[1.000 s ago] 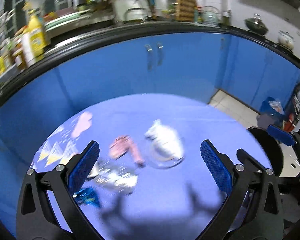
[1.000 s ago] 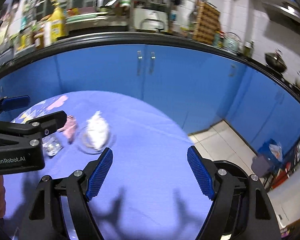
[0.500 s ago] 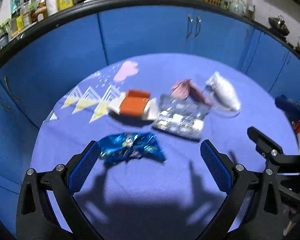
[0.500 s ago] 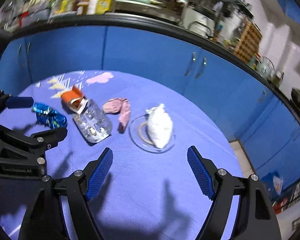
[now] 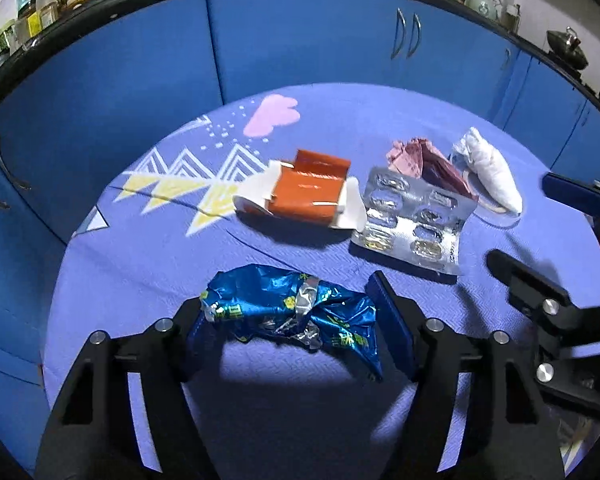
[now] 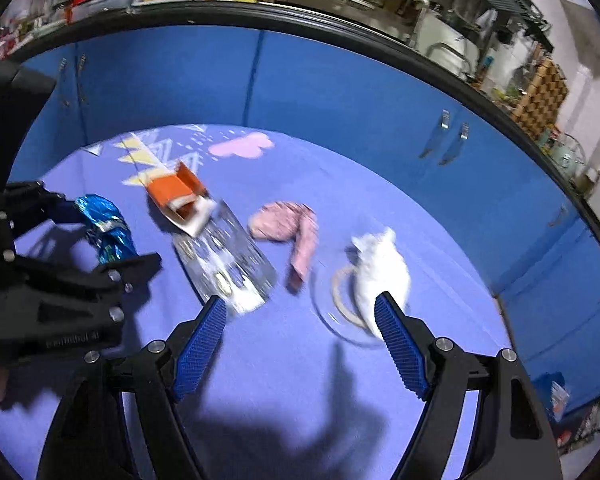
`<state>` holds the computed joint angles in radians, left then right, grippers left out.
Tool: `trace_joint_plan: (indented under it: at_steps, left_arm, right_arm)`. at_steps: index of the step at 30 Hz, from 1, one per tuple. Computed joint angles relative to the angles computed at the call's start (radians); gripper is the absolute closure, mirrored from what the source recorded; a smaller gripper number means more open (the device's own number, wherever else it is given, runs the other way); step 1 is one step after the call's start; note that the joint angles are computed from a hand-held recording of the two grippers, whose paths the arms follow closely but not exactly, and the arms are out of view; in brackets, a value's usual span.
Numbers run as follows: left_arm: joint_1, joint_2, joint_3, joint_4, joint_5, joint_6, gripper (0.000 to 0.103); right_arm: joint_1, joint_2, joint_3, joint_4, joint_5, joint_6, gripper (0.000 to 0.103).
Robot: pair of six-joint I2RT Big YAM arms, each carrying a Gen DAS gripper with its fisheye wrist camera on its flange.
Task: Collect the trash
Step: 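Close the left gripper on the blue foil wrapper, then grasp the clear blister pack with the right gripper and lift it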
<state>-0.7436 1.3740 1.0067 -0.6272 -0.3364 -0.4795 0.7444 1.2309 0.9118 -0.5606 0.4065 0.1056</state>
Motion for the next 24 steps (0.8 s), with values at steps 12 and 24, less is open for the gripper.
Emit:
trace_joint_plan:
  at_steps: [12, 24]
  left_arm:
    - [0.064, -0.078, -0.052, 0.029, -0.001, -0.026, 0.035]
    - [0.066, -0.081, -0.049, 0.014, 0.009, -0.033, 0.035]
  right_arm:
    - [0.014, 0.104, 0.078, 0.025, -0.103, -0.080, 0.028]
    - [0.025, 0.088, 0.053, 0.015, -0.097, -0.085, 0.074]
